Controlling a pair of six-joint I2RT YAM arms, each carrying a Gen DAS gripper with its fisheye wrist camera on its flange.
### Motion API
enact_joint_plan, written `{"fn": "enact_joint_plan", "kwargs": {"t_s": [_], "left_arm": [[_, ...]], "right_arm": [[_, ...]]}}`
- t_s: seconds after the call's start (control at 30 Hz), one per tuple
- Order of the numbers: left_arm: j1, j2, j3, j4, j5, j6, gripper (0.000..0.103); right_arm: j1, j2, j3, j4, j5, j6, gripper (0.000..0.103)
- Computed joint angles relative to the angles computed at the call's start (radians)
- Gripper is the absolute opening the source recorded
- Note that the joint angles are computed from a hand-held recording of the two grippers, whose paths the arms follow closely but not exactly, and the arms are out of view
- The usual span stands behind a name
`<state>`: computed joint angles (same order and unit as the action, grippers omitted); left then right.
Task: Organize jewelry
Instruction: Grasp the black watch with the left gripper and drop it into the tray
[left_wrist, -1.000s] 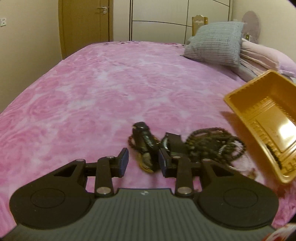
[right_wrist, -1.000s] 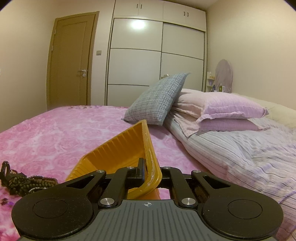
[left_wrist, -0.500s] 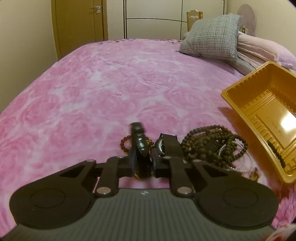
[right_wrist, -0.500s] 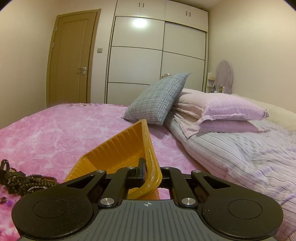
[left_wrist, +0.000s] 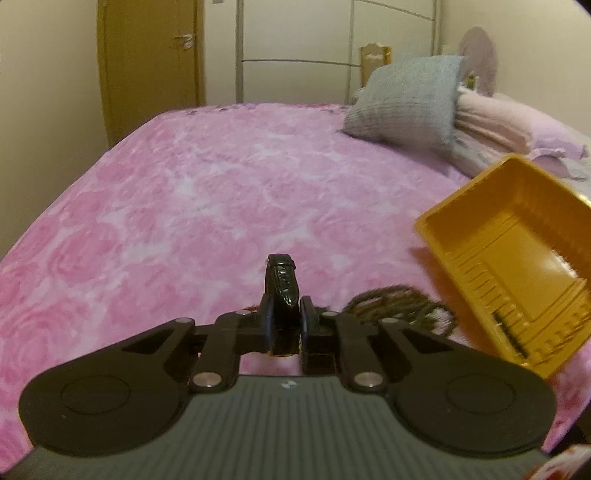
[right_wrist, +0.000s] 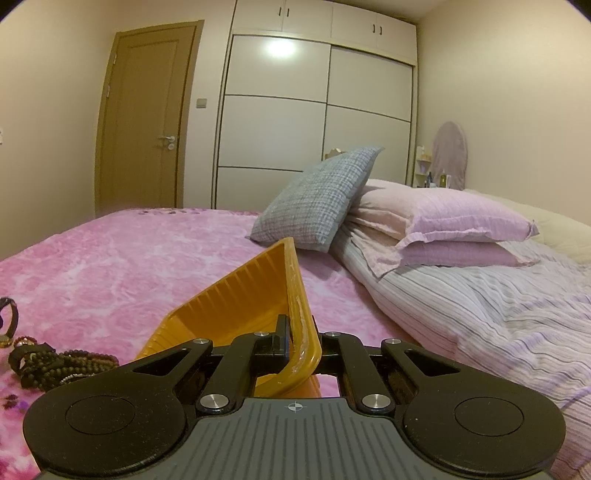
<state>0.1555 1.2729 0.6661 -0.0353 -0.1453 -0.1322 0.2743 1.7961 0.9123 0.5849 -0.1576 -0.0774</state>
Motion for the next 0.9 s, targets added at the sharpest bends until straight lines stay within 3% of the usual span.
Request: {"fn": "enact_joint_plan", "kwargs": {"t_s": [0.27,0.5,0.8,0.9], "left_arm": [[-0.159,0.072,0.077,0.017,0.116,-0.062,0.012],[-0.311,0.207,0.151,0.084,0.155,-0.088,0.012],[-0.364,0.298,0.196,0.113,0.192,-0.121,0.013],[-0.359,0.285,0.184,0.123,0.197,-0.128,0.021]], "right_arm": [[-0.005,-0.001,-0.008,0.005,-0.007,0.007,0.007],[-0.005,-0.004,-0.006,0.000,-0.009,0.009,0.007],[-0.007,-0.003,-0.006,0.002,-0.013,0.020,0.007],[-0.006,-0.004,-0.007,-0.001,-0.015,0.021,0.007]]}}
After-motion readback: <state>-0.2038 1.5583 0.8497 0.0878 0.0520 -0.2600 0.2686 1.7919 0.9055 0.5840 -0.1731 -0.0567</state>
